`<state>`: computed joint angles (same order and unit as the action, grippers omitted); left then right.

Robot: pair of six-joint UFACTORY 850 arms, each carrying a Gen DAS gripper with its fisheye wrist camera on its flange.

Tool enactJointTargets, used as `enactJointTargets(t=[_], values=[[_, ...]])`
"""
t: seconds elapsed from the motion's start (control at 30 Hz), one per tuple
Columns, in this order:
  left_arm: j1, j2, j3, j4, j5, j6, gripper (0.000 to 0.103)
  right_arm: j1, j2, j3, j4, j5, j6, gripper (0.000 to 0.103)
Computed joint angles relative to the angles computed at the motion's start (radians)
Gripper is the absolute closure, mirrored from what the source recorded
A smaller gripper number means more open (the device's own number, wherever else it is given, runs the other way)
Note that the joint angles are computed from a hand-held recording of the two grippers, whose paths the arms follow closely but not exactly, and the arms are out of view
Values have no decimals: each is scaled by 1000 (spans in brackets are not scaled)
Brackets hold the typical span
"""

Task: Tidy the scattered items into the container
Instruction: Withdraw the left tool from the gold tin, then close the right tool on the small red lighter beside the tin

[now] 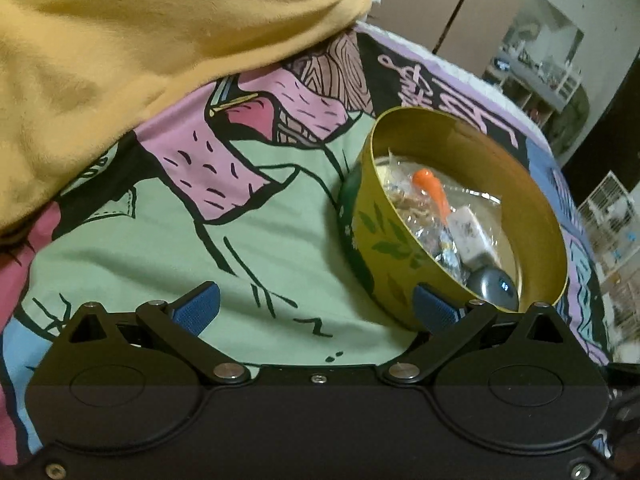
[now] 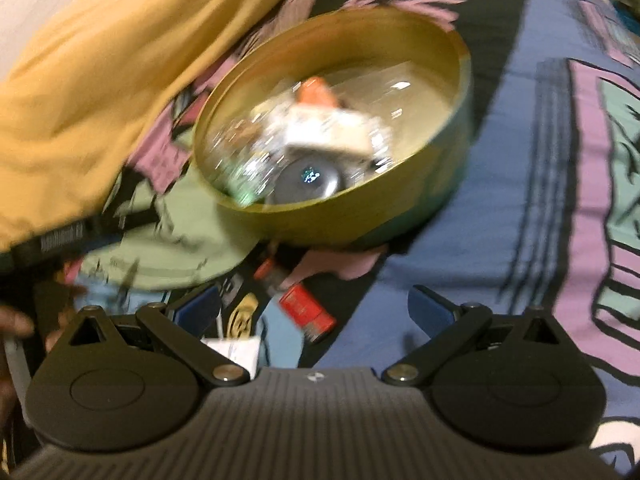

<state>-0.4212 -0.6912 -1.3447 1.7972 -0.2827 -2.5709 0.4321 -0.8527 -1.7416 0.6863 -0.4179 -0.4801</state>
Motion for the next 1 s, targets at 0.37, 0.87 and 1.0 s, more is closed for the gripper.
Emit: enactJointTargets(t=[0.37, 0.87, 1.0], values=[[7, -3, 17, 228, 2, -260, 1, 53, -82, -103, -334, -36, 189, 11], [7, -16, 6, 208, 20, -247, 1, 97, -174, -210, -552, -79, 247, 53], [7, -16, 6, 207, 20, -247, 1, 98, -157, -185, -514, -66, 213, 77]])
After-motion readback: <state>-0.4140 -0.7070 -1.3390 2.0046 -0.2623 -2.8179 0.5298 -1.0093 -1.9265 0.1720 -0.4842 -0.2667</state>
